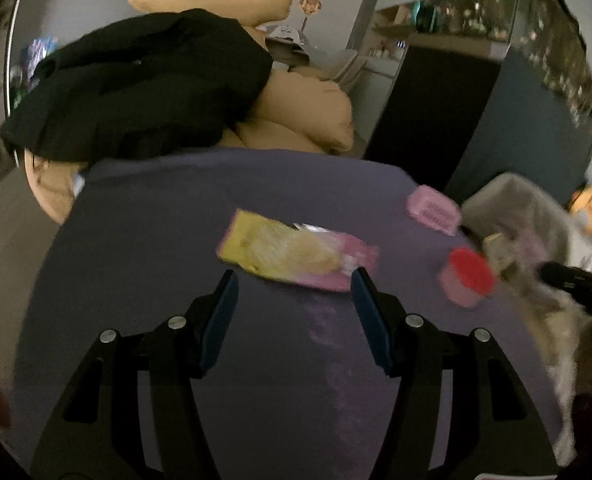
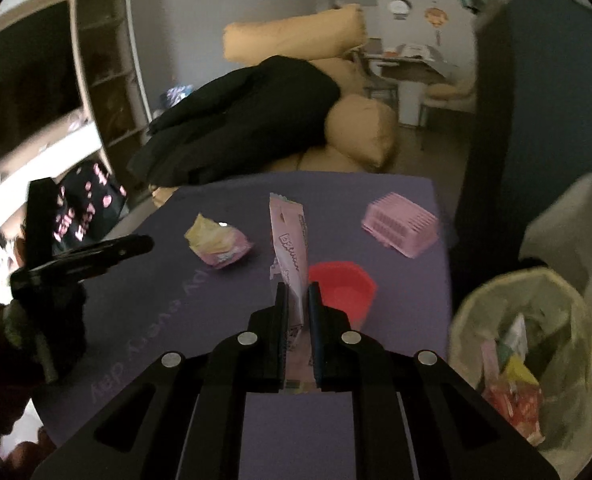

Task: Collect trash
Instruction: 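Grasp the yellow-and-pink snack bag with the left tool while the right tool holds the pink strip, then lift and carry both held wrappers over to the trash bag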

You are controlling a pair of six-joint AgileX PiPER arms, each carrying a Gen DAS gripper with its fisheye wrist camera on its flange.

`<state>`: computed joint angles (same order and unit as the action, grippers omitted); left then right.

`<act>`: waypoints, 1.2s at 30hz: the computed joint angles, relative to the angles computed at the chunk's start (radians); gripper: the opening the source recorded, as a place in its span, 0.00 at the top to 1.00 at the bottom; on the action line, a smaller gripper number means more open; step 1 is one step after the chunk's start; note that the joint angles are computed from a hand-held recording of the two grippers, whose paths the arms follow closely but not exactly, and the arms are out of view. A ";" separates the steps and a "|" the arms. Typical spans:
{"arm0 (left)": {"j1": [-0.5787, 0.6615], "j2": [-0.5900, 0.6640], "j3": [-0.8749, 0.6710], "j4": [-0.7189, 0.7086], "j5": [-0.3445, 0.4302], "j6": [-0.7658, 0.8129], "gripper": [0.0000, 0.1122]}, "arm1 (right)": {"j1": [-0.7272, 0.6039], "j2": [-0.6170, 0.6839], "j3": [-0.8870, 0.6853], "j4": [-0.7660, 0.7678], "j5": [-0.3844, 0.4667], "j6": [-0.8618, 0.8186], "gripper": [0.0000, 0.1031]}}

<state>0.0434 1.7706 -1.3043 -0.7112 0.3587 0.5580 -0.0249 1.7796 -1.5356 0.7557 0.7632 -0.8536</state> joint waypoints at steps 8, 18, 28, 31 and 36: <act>0.019 0.259 -0.378 0.237 0.201 -0.136 0.51 | -0.070 -0.005 0.068 0.059 0.016 -0.047 0.89; -0.005 0.412 -0.616 0.459 0.377 -0.354 0.66 | -0.118 0.013 0.063 0.112 0.048 -0.059 0.89; -0.074 0.223 -0.422 0.530 0.249 -0.504 1.00 | -0.135 0.002 0.032 0.165 0.075 -0.106 0.89; -0.111 0.165 -0.394 0.585 0.227 -0.538 1.00 | -0.150 -0.012 0.035 0.196 0.084 -0.130 0.89; -0.138 0.097 -0.346 0.527 0.175 -0.430 0.99 | -0.177 -0.029 0.051 0.234 0.102 -0.165 0.89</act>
